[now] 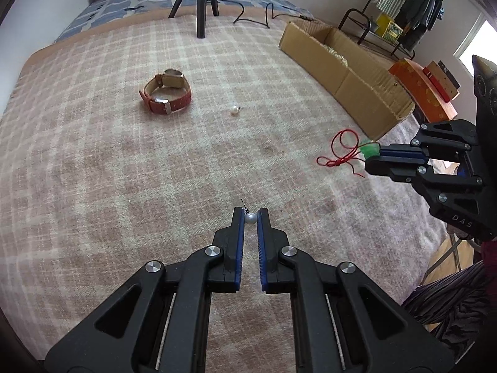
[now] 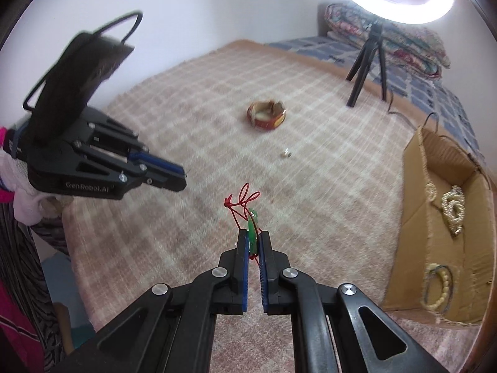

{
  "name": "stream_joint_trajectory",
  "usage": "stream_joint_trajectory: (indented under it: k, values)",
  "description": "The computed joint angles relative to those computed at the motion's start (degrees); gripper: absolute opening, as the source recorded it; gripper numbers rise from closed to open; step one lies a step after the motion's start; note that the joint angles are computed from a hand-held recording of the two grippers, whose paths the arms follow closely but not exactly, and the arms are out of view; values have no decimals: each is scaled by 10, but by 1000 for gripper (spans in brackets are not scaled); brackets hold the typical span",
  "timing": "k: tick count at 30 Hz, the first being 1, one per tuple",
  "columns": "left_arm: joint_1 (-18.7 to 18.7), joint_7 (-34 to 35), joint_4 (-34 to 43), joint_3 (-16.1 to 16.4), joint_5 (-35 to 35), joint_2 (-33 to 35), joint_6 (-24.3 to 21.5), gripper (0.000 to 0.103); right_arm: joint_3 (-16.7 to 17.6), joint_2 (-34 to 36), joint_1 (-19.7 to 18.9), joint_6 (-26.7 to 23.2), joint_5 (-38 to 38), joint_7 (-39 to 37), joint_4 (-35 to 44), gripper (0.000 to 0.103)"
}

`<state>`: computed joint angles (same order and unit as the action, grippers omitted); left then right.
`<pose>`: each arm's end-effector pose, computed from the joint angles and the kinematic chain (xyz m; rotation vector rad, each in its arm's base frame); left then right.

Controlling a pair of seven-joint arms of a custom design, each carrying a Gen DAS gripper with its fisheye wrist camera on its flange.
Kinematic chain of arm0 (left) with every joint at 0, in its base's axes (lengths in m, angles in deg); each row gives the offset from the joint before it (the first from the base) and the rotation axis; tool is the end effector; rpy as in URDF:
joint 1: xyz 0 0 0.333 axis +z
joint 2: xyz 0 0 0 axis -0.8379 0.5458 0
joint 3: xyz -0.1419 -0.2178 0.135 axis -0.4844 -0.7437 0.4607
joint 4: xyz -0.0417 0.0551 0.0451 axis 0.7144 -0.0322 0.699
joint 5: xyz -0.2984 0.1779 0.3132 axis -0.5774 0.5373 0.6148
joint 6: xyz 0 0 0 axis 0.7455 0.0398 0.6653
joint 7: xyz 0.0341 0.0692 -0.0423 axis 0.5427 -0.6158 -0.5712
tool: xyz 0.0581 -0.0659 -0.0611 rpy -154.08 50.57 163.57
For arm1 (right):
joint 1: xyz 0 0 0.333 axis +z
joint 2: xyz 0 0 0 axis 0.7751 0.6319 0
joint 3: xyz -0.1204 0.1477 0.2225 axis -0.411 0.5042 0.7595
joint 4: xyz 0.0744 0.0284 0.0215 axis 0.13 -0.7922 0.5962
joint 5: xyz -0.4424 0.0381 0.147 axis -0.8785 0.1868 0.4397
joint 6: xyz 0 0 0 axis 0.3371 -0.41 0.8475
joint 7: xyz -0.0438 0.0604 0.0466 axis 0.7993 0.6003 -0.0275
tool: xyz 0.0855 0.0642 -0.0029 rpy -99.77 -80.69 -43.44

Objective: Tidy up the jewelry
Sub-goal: 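Carry pearl earring with left tool while right carries green earring to box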

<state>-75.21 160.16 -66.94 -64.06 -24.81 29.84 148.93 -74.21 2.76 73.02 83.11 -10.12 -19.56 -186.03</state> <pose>0.4282 -0.2448 0.4479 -1.8270 2.3108 -0.7686 0.4563 0.1229 0.4727 -2.4130 0.9610 -0.2383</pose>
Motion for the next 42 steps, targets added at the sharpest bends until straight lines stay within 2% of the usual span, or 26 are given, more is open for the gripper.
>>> stream_joint_trajectory:
  k: [8,21,31,42]
  values:
    - [-12,7,19,8,-28,-1,17,6,-7,-30,-18,30,-2,29,0,3]
    - [-24,16,89,0,-51,60,57,6,-27,-43,-74,70,-46,101,6,3]
    - [-27,11,168,-14,-53,135,93,6,-35,-24,-120,85,-81,150,17,3]
    - [-21,-2,281,-37,-8,252,116,6,-40,20,-150,97,-101,184,41,3]
